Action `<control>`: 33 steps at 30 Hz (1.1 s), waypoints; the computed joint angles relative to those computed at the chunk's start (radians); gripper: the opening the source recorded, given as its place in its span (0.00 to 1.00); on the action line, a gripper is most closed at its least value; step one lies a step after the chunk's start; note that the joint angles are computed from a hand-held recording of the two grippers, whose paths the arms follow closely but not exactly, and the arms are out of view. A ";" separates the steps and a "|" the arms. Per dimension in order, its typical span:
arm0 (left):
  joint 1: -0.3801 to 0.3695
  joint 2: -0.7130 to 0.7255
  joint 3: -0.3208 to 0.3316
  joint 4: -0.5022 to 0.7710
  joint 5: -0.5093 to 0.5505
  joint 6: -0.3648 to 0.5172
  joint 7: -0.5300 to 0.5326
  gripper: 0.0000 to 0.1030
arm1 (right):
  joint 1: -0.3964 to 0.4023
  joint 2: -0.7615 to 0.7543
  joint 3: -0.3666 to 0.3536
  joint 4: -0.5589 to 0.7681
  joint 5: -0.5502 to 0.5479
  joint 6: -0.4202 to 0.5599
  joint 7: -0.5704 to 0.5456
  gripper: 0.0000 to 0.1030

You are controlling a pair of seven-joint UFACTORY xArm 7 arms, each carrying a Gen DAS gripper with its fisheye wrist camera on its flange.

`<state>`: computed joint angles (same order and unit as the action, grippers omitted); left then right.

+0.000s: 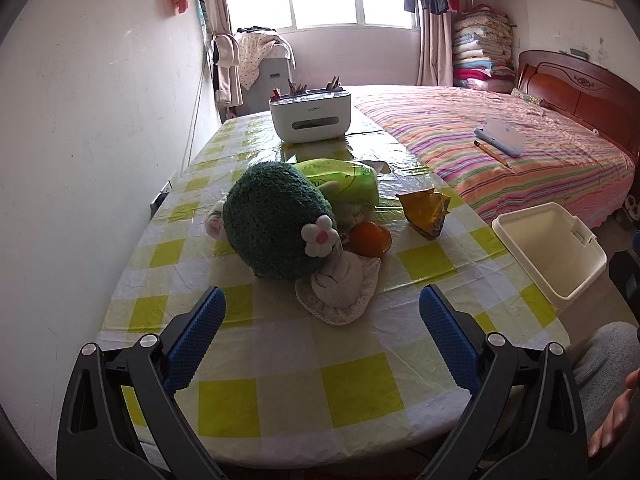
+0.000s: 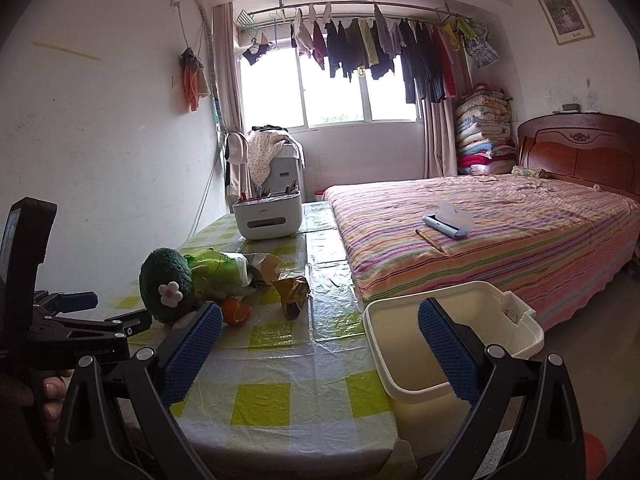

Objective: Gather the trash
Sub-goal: 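Grasp the yellow snack wrapper with the right gripper while the left gripper grasps the green plush toy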

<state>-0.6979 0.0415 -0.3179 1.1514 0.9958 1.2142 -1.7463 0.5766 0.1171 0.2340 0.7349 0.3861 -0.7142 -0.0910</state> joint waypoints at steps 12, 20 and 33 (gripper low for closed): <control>0.191 -0.009 0.095 0.024 -0.277 -0.233 0.256 0.93 | -0.483 0.293 0.307 0.489 -0.768 0.503 0.472 0.93; 0.226 0.054 0.130 0.073 -0.332 -0.221 0.358 0.93 | -0.532 0.525 0.460 0.753 -0.672 0.759 0.315 0.93; 0.266 -0.001 0.146 -0.010 -0.354 -0.356 0.376 0.77 | -0.272 0.702 0.277 1.122 -0.562 1.055 0.223 0.71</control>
<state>-0.4321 0.0400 -0.1718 1.1410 0.6418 0.8579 -1.3700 0.3051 0.8191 0.5111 1.8566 -0.1757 0.3407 0.1325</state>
